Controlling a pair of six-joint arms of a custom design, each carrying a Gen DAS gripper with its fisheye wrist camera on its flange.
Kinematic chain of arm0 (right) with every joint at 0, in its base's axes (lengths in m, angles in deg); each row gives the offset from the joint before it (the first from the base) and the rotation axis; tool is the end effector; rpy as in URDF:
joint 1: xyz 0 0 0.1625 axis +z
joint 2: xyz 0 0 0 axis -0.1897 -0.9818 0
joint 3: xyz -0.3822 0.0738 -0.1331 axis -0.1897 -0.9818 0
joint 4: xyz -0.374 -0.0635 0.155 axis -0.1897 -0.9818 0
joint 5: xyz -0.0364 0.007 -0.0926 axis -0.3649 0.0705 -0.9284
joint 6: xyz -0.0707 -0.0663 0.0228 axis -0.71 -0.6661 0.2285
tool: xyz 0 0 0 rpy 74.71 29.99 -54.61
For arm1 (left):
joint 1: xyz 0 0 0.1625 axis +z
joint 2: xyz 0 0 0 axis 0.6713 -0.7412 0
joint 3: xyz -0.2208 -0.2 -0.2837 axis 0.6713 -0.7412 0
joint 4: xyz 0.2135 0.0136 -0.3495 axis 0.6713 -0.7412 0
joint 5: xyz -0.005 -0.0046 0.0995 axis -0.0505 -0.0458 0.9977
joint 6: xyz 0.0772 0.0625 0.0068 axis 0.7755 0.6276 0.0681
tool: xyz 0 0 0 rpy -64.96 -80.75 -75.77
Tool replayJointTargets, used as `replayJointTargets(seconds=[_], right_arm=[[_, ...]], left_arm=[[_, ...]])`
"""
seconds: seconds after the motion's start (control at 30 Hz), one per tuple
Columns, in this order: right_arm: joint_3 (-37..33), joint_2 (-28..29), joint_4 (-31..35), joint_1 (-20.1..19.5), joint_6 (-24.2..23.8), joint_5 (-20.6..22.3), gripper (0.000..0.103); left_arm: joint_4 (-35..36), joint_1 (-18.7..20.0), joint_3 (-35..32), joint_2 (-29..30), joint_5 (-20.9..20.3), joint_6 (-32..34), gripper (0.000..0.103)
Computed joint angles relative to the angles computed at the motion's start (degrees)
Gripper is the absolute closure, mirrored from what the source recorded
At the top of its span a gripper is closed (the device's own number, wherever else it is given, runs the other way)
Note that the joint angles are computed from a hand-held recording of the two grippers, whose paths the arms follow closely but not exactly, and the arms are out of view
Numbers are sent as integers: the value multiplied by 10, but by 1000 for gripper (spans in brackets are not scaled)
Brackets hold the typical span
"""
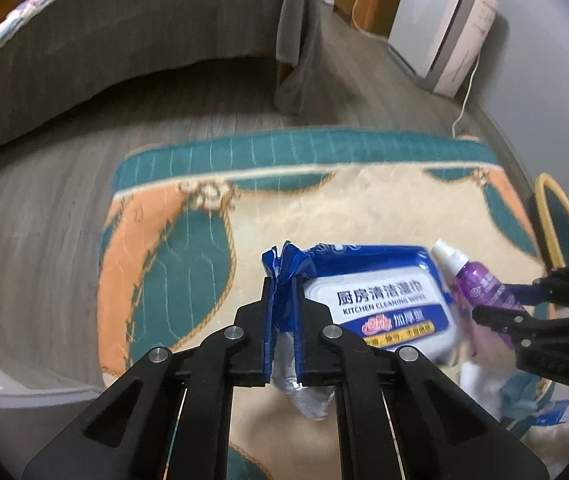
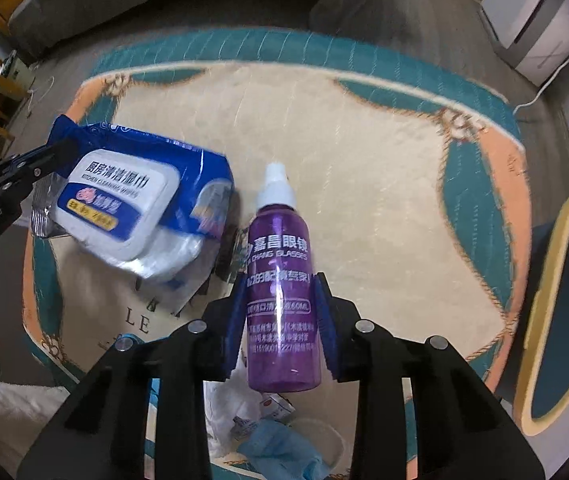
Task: Collect trash
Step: 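Grasp the blue wipes pack with the left tool while the right tool grasps the purple spray bottle, then carry the wipes pack and purple bottle over the bin and release both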
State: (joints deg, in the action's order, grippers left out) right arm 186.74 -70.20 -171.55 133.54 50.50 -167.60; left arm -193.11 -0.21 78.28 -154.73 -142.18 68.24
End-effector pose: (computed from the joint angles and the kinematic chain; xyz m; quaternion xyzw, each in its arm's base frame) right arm 0.2295 -0.2291 -0.0007 0.0020 -0.9353 0.1042 0.3382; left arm -0.0556 -0.3054 0.2124 0.2933 0.9078 -0.1213 0.2741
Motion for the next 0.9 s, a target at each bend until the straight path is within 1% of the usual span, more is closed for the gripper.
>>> replayJointTargets(seconds=[0.1,0.3,0.37,0.43,0.5,0.53,0.57,0.6,0.67,0.7,0.9], right_arm=[[7,-17,6,15,22,-7,71],[26,-83,38,41,53,-24,71],[32,-116,69,61,74,-34,71],[28,-144,101,74,84,-51,71],[28,-169,117,82,89,-64,71],[31,-183,124,86,92,-72,71],[20,-174,119,84,88,-80,71],[19,-180,124,85,89,-88,71],[21,-206,148,95,107,-103,71],[27,-223,149,89,99,-108,71],[52,-307,209,102,141,-135,71]], left_arm=[[4,-26,-1,-13,8,-12,95],[9,-65,-5,-41,7,-29,95],[8,-77,-7,-45,6,-35,95],[5,-92,-8,-49,3,-45,95],[1,-107,-9,-51,-1,-53,95],[1,-114,-10,-54,-3,-58,95],[0,-122,-10,-55,-3,-63,95],[-1,-128,-11,-57,-4,-68,95],[0,-142,-14,-59,-9,-82,95],[0,-149,-14,-59,-10,-87,95],[-12,-192,-12,-51,-22,-111,95]])
